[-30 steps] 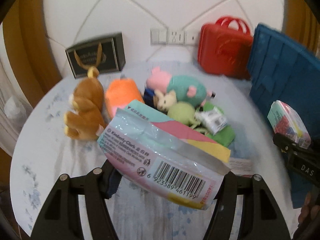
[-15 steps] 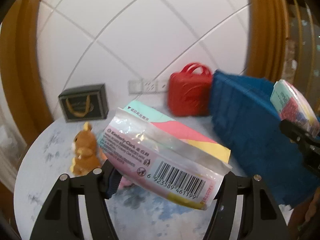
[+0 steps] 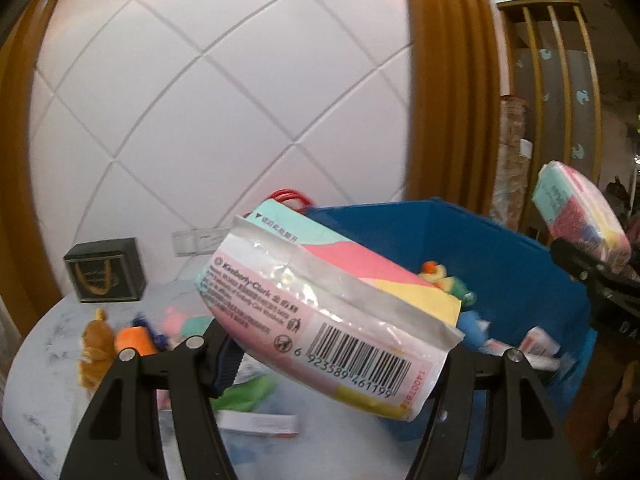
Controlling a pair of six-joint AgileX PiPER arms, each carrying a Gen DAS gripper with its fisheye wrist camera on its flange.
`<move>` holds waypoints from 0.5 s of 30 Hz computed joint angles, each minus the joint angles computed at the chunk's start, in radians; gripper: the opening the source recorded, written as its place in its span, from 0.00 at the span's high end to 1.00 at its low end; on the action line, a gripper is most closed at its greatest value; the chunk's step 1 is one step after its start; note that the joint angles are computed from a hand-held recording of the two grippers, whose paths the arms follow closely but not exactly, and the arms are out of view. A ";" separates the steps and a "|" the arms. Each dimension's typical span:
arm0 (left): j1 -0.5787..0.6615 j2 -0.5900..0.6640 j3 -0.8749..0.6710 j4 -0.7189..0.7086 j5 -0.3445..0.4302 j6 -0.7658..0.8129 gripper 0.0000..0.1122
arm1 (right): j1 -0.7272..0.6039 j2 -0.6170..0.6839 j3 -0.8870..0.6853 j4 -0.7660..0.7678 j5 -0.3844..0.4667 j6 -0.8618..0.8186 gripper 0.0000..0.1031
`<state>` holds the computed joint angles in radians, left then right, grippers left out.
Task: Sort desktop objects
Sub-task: 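Carry both pink tissue packs over the blue crate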
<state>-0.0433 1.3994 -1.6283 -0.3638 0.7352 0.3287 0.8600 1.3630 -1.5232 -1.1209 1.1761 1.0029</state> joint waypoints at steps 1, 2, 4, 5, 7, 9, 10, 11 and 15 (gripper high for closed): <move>-0.087 -0.007 0.003 0.100 -0.025 -0.100 0.42 | -0.030 -0.040 0.029 0.017 -0.023 -0.028 0.27; -0.164 -0.006 -0.006 0.200 -0.031 -0.200 0.42 | -0.089 -0.100 0.076 0.053 -0.066 -0.074 0.27; -0.319 0.009 -0.035 0.400 -0.026 -0.392 0.42 | -0.248 -0.188 0.145 0.160 -0.186 -0.187 0.27; -0.392 0.018 -0.051 0.500 -0.013 -0.485 0.42 | -0.340 -0.222 0.166 0.247 -0.254 -0.277 0.27; -0.544 0.061 -0.107 0.700 0.045 -0.667 0.42 | -0.536 -0.265 0.198 0.431 -0.359 -0.466 0.27; -0.662 0.138 -0.197 0.845 0.122 -0.795 0.42 | -0.703 -0.270 0.208 0.631 -0.435 -0.665 0.27; -0.695 0.167 -0.233 0.865 0.153 -0.814 0.42 | -0.783 -0.266 0.221 0.731 -0.474 -0.765 0.27; -0.725 0.196 -0.265 0.883 0.181 -0.830 0.42 | -0.849 -0.269 0.230 0.831 -0.499 -0.865 0.27; -0.833 0.342 -0.451 0.942 0.327 -0.857 0.42 | -1.015 -0.249 0.258 1.041 -0.562 -1.120 0.27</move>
<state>-0.8765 1.7412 -2.0792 0.5778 1.0623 -0.5286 -0.1546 1.1136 -1.2649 -0.0796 0.6139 -0.1171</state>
